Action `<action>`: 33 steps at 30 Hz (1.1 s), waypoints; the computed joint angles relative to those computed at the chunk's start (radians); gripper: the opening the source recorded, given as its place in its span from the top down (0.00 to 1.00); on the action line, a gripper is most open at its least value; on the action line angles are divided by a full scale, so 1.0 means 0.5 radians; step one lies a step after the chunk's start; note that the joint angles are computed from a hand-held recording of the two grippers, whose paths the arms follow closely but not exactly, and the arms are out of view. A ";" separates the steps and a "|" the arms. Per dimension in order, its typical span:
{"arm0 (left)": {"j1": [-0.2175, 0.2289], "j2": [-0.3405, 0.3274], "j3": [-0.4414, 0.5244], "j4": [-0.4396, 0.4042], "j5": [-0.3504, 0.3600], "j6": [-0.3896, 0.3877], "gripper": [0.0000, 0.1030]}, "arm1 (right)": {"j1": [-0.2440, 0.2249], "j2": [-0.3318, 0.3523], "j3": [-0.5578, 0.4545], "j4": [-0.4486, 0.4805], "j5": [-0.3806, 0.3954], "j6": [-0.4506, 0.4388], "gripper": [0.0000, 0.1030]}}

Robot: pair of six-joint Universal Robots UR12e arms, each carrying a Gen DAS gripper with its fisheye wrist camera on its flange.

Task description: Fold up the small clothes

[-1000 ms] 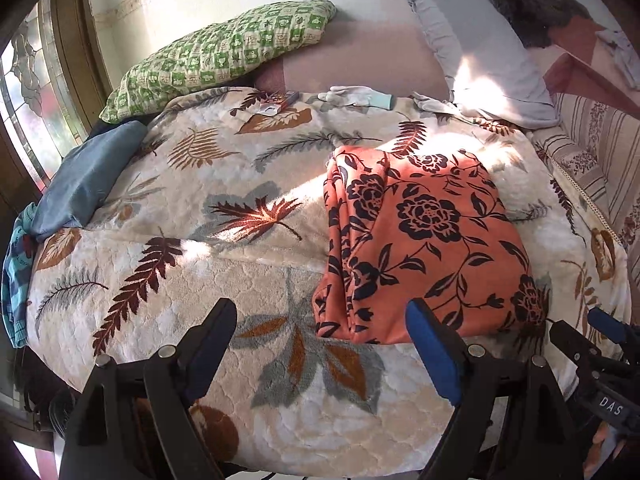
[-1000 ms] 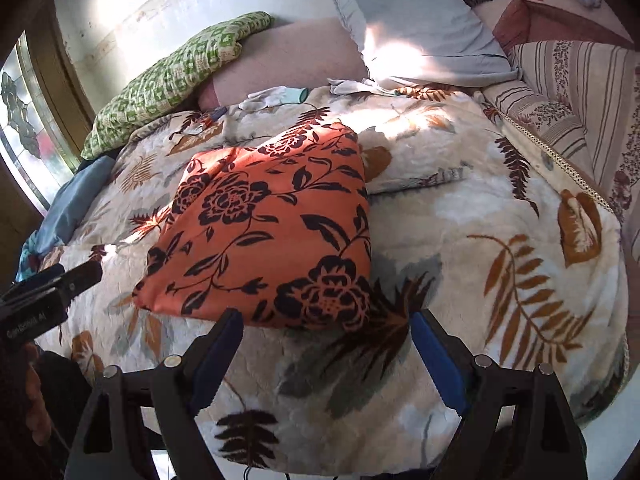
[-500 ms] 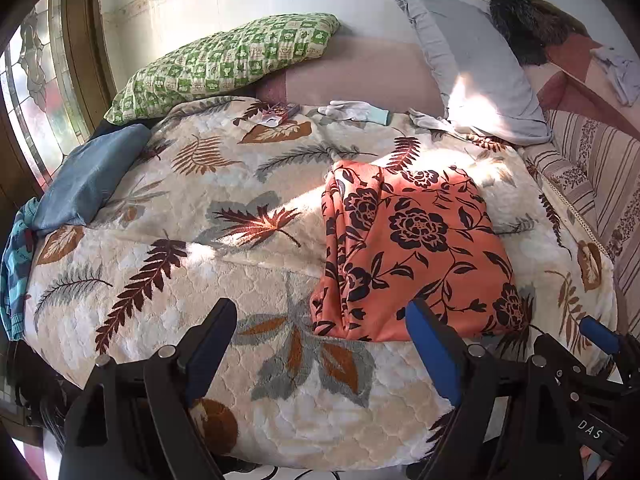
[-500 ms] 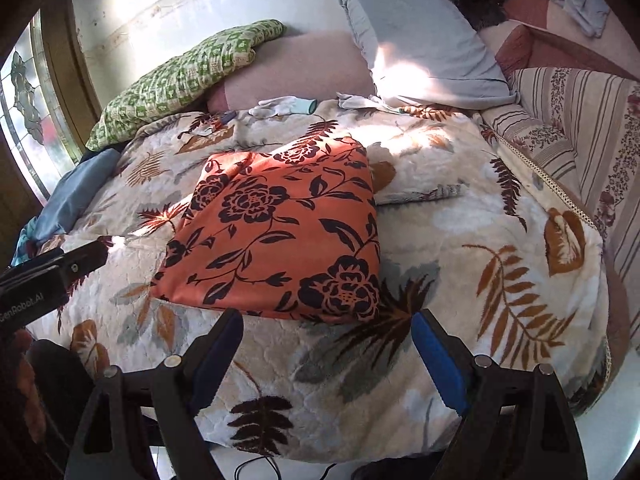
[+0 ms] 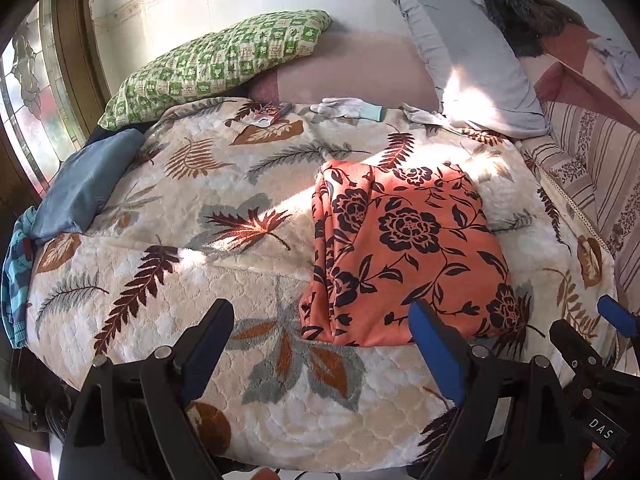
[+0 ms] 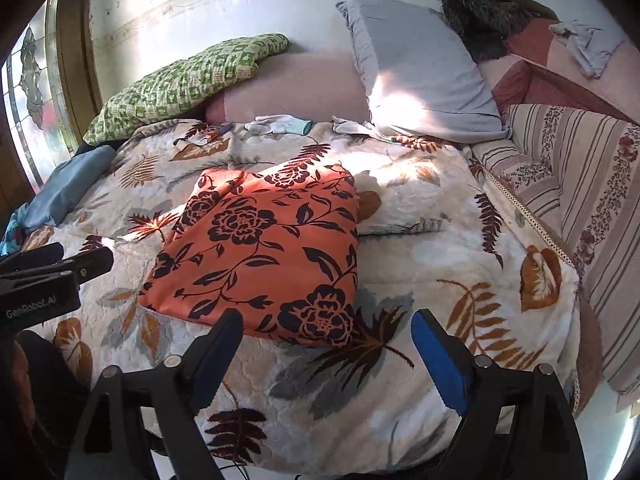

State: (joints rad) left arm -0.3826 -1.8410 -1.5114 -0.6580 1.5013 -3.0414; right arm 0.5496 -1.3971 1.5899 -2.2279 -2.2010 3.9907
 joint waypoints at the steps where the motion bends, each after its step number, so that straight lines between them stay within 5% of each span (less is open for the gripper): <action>1: -0.002 0.001 0.000 0.010 -0.005 0.002 0.12 | 0.001 -0.001 0.000 -0.005 -0.006 -0.002 0.14; 22: -0.002 0.053 -0.073 0.317 -0.070 0.001 0.02 | -0.017 -0.015 -0.022 -0.052 -0.026 -0.095 0.14; 25: 0.017 0.036 -0.063 0.254 -0.019 -0.016 0.02 | -0.087 -0.037 0.031 -0.212 0.156 -0.111 0.14; 31: 0.068 -0.063 -0.020 0.039 -0.040 -0.071 0.02 | -0.422 -0.052 0.229 -0.610 0.943 0.129 0.14; 33: 0.059 -0.095 -0.007 -0.008 -0.005 -0.016 0.02 | -0.498 -0.015 0.244 -0.580 1.118 0.194 0.14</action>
